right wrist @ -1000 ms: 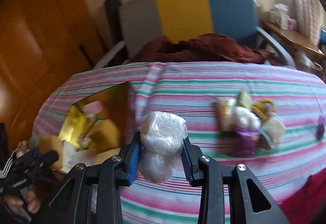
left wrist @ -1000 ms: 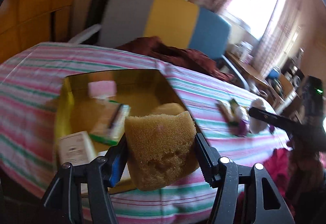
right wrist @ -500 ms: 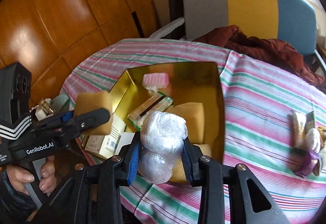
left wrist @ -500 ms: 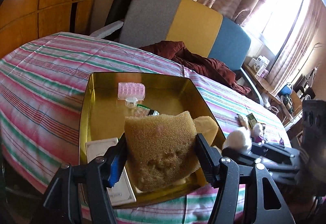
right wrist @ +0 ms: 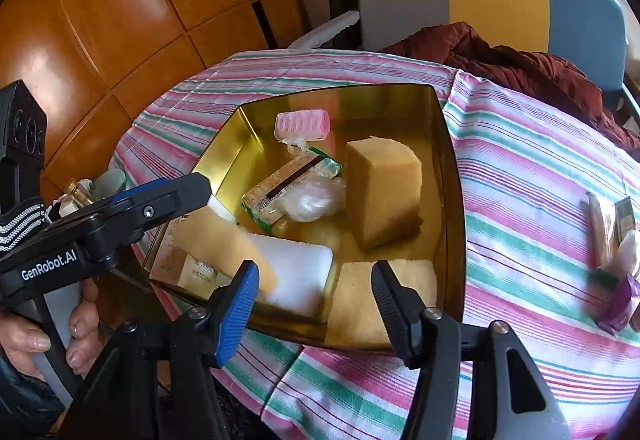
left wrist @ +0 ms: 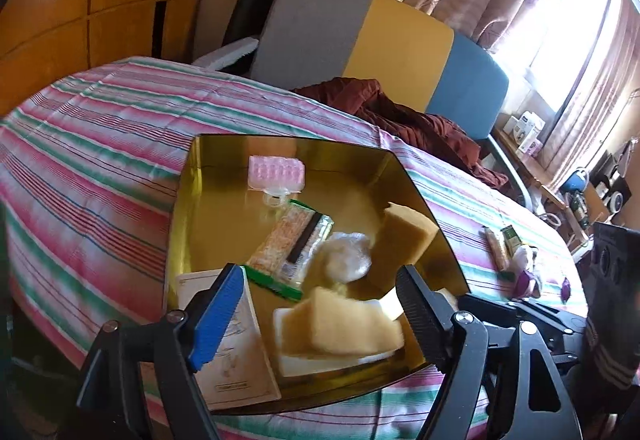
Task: Organize objects
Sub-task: 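Carry the sponge with the left tool into the tray while the right drops the ball there, then withdraw both open tools from the tray toward the remaining items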
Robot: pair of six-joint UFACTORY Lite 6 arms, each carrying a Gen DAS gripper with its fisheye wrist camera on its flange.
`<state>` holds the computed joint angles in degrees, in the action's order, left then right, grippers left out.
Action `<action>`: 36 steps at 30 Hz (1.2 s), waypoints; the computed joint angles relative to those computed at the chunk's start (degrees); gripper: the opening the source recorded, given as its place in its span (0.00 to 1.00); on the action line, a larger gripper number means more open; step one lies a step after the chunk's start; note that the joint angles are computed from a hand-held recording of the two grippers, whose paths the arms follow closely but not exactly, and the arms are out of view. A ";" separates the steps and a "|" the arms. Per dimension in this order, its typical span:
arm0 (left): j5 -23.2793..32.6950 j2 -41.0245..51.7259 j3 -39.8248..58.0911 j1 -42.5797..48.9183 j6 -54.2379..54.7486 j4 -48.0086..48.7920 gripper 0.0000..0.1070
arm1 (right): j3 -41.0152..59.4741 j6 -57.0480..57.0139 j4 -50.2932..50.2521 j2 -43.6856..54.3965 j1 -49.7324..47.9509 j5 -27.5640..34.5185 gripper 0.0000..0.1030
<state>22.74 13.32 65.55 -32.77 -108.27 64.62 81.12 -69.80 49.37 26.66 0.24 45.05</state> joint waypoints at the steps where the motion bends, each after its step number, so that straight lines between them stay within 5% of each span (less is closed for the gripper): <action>1: 1.62 -0.30 -0.08 -0.68 0.03 0.07 0.74 | -0.10 0.21 -0.17 -0.28 -0.12 -0.06 0.61; 18: 17.35 1.08 4.73 -9.39 3.51 0.85 0.82 | -4.79 -0.99 1.54 -5.87 -2.25 -2.94 0.71; 36: 19.91 5.33 10.70 -12.80 8.57 -0.38 0.82 | -0.96 1.15 0.75 -3.39 -7.38 -3.73 0.71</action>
<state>42.65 18.65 76.25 -45.56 -99.70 64.25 80.16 -68.66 50.12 23.27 -7.14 41.32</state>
